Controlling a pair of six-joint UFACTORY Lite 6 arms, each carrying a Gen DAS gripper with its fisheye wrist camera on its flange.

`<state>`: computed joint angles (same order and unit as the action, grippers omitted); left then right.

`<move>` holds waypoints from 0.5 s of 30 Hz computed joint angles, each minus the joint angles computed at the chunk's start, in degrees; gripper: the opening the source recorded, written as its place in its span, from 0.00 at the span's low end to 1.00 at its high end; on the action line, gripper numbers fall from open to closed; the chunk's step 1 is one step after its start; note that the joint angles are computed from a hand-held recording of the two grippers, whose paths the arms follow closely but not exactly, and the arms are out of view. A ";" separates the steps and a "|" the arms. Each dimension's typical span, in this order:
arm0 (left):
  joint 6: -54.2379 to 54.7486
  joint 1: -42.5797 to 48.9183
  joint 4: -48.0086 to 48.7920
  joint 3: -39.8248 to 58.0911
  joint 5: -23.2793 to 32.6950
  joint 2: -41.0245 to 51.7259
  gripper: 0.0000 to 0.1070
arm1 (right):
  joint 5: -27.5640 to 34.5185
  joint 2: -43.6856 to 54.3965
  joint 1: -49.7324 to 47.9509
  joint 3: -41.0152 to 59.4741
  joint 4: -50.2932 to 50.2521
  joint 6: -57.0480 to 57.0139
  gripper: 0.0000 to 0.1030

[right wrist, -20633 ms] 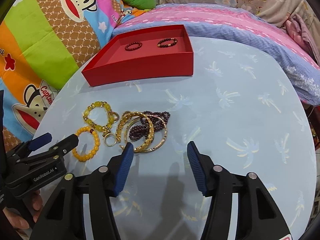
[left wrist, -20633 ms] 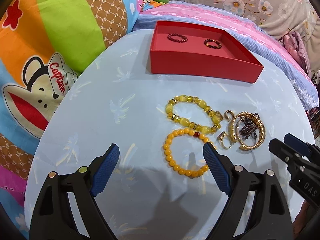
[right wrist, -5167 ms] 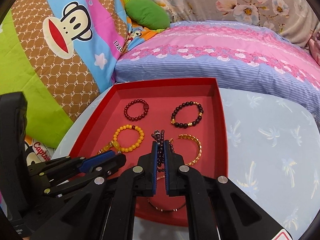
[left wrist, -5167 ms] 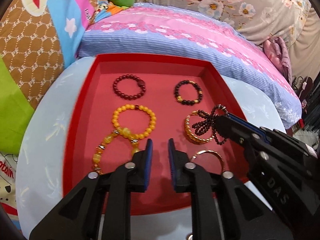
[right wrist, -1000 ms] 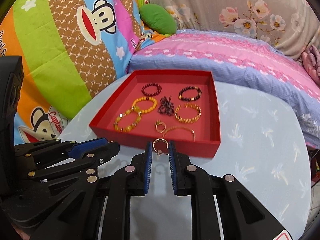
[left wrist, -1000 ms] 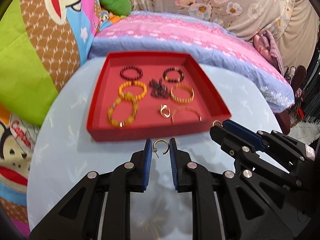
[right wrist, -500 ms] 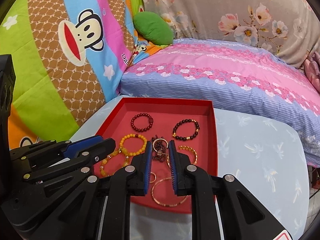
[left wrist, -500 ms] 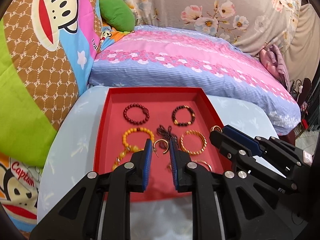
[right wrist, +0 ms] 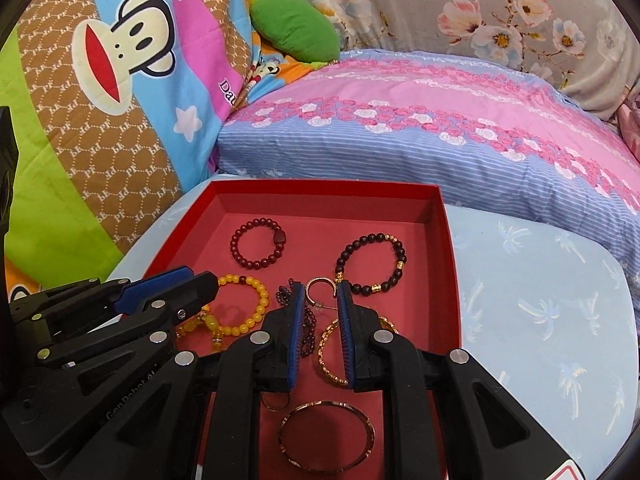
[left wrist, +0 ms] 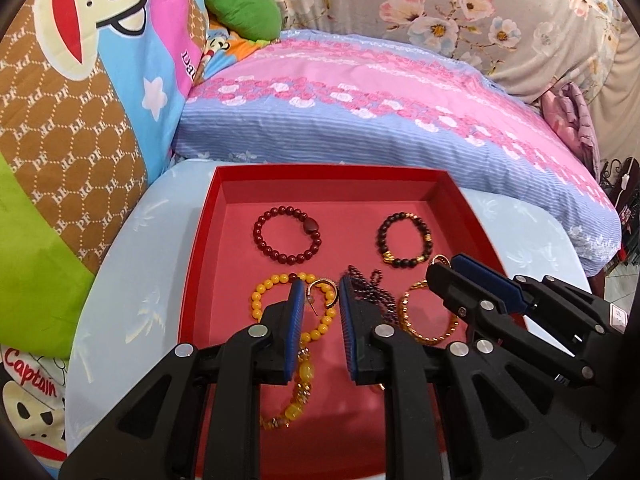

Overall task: Organize jewelry
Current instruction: 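Carry both hoop earrings into the tray and open both tools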

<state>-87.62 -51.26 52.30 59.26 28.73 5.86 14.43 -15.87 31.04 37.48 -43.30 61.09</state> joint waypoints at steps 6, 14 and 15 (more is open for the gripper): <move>-0.89 1.96 1.19 0.52 -2.11 2.72 0.17 | -1.92 4.56 -1.21 1.47 -1.53 1.13 0.16; -2.95 1.81 2.35 0.85 -1.16 4.19 0.29 | -0.86 5.87 -0.44 1.45 -8.33 8.27 0.19; -3.06 1.69 2.16 0.94 -0.69 4.27 0.31 | -0.39 5.89 -0.18 1.45 -9.16 9.24 0.19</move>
